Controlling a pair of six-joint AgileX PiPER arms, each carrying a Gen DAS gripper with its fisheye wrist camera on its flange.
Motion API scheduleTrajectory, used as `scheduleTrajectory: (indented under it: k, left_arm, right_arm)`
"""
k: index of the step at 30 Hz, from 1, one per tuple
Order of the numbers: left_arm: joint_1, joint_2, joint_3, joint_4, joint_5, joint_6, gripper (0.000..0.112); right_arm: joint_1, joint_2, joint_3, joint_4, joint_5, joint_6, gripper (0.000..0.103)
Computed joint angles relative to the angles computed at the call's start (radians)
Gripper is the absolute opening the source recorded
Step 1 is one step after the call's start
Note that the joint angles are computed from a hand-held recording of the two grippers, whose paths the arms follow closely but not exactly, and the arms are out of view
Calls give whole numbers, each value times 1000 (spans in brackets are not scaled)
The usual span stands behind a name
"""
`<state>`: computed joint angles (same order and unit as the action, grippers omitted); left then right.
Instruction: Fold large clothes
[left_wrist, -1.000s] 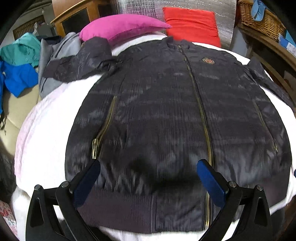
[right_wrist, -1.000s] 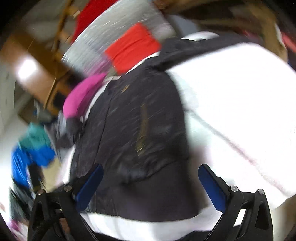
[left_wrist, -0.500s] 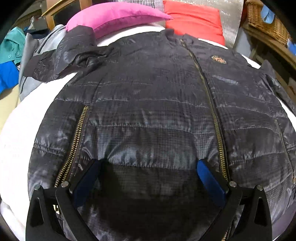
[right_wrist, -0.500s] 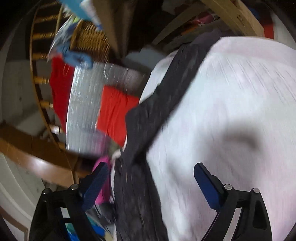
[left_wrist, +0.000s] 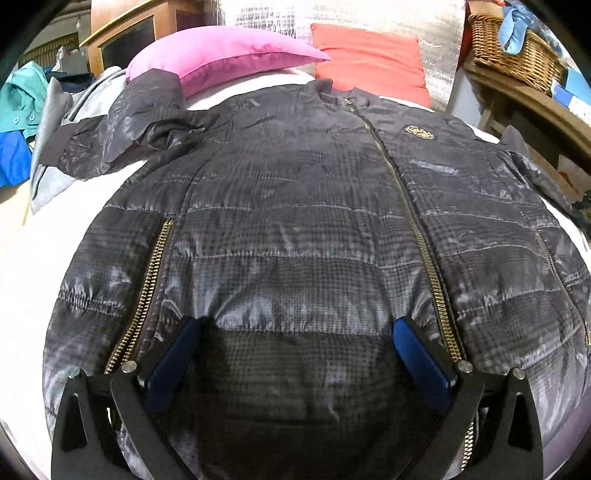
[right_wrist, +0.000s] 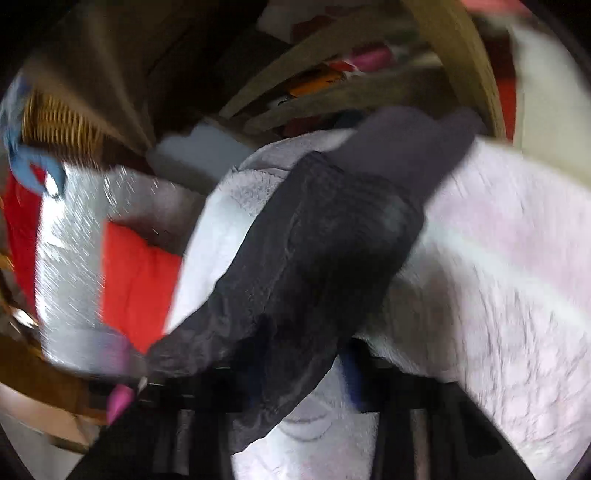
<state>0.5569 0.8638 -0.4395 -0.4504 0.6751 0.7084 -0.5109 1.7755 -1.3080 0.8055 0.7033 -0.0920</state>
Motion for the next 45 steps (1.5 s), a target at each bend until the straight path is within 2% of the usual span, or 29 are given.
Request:
scheduleTrajectory:
  k: [5,7,11,12,14,16,19,20,22,23,24,27,31,33,35,37,39,41,44,45]
  left_arm:
    - [43,-9,11,-61,13,84,103]
    - [58,-15,14,-80,24,107,103]
    - [61,-20,15,-83,32,106,103]
    - [58,-23,16,-78,31,100,103]
    - [56,-21,14,-75,32,94,103]
    - [57,-20,13,-75,34,92,103]
    - [49,-20,12,-64,29,76,103]
    - [48,-20,12,-63,28,74,103]
    - [49,-18,11,-63,32,72,103]
    - [53,-16,10,-67,34,77,103]
    - [55,-12,8,-67,33,80,103]
    - [58,-4,5,-67,32,81,103]
    - [32,8,0,-41,12,39,103]
    - [42,15,-3,-54,16,53,103]
    - [53,17,-4,-68,20,66,103]
    - [45,15,-2,-59,14,56,103]
    - [41,3,1,-48,15,43,103]
    - [52,-21,9,-50,24,49,103]
    - [75,-80,17,-32,60,57,103]
    - [66,-96,1,-1,80,24,103]
  right_arm:
    - [219,-95,-252,-453,46,261,13]
    - [318,-137,-314,-567,68,313,13]
    - [677,-121,-499,-866,111,463,13]
    - [758,-121,-501,-936,111,504,13]
    - [955,-61,-555,-1072,124,556,13]
    - [1100,-12,-542,-1169,128,607,13]
    - [1248,111,-533,-1182,155,631,15]
    - [1278,166,-544,-1162,174,620,20]
    - [1312,274,-608,-1099,257,570,55]
    - [1327,313,-610,-1073,277,556,78]
    - [1355,312,-586,-1087,282,581,78]
    - [1368,238,-466,-1097,210,630,78]
    - [1350,39,-245,-1155,101,753,80]
    - [1334,-96,-82,-1235,30,888,86]
    - [1327,-175,32,-1371,24,1035,89]
    - [1297,-240,149,-1423,4,1127,89]
    - [1254,-282,252,-1422,-54,1172,89]
    - [1234,-326,386,-1511,-129,1295,89]
    - [1162,-370,509,-1527,-306,1371,90]
    - [1144,-382,526,-1517,-343,1367,93]
